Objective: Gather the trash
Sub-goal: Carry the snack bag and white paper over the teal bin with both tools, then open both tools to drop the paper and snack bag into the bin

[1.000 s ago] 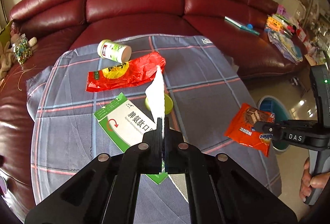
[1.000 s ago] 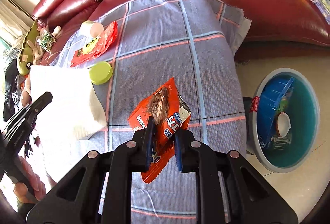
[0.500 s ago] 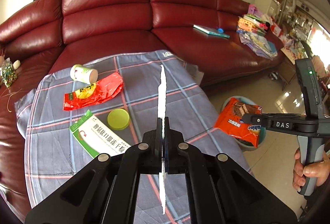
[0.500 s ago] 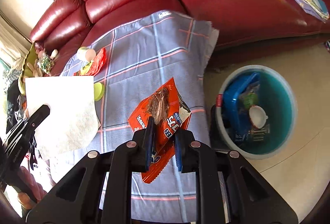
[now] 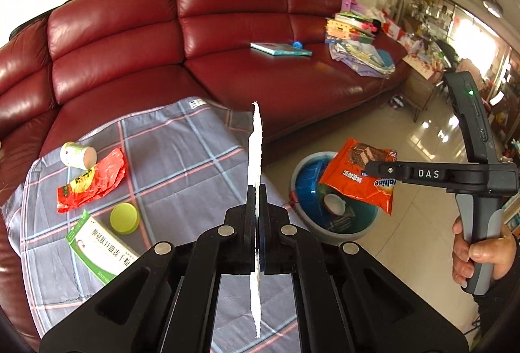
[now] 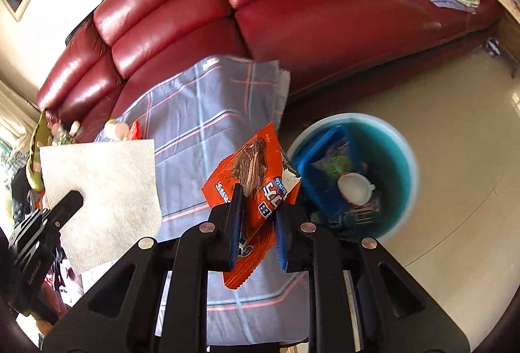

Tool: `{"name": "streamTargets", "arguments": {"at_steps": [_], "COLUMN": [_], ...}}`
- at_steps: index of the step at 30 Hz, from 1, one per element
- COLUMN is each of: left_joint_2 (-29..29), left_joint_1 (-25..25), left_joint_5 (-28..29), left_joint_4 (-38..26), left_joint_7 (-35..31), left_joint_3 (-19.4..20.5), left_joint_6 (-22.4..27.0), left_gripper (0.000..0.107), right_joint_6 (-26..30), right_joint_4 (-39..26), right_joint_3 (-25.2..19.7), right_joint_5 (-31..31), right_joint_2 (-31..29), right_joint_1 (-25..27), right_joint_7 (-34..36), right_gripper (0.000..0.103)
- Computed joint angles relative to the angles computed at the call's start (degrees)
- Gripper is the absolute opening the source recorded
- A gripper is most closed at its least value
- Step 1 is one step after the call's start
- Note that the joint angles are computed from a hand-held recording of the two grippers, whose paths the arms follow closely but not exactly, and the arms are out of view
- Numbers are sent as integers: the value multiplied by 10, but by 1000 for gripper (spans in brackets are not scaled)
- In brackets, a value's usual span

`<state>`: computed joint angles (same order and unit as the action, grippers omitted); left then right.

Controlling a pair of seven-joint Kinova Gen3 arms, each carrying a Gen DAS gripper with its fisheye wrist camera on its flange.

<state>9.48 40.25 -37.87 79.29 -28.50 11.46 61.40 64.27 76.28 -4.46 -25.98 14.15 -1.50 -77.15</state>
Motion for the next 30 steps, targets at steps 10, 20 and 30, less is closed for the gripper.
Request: {"name": "streamTargets", "arguments": {"at_steps": [10, 20, 30], "left_joint_2": [115, 221, 323], "left_joint_1": [24, 9, -6], "left_joint_5": [55, 175, 278], "left_joint_4": [-138, -242, -335], "left_joint_7": [-97, -191, -269], "left_joint_3": [-19, -41, -65], "left_joint_6": [-32, -62, -43], "left_gripper": [1, 1, 28], "right_joint_6": [9, 31, 43], "right_joint_4": [-4, -52, -103], "right_joint_3": [32, 37, 32], "right_joint_5": [-7, 23, 58], "right_joint_2": [10, 53, 105], "right_joint_1": [70, 103, 105], "right_joint_7": [13, -5, -35], "right_gripper": [17, 17, 17]}}
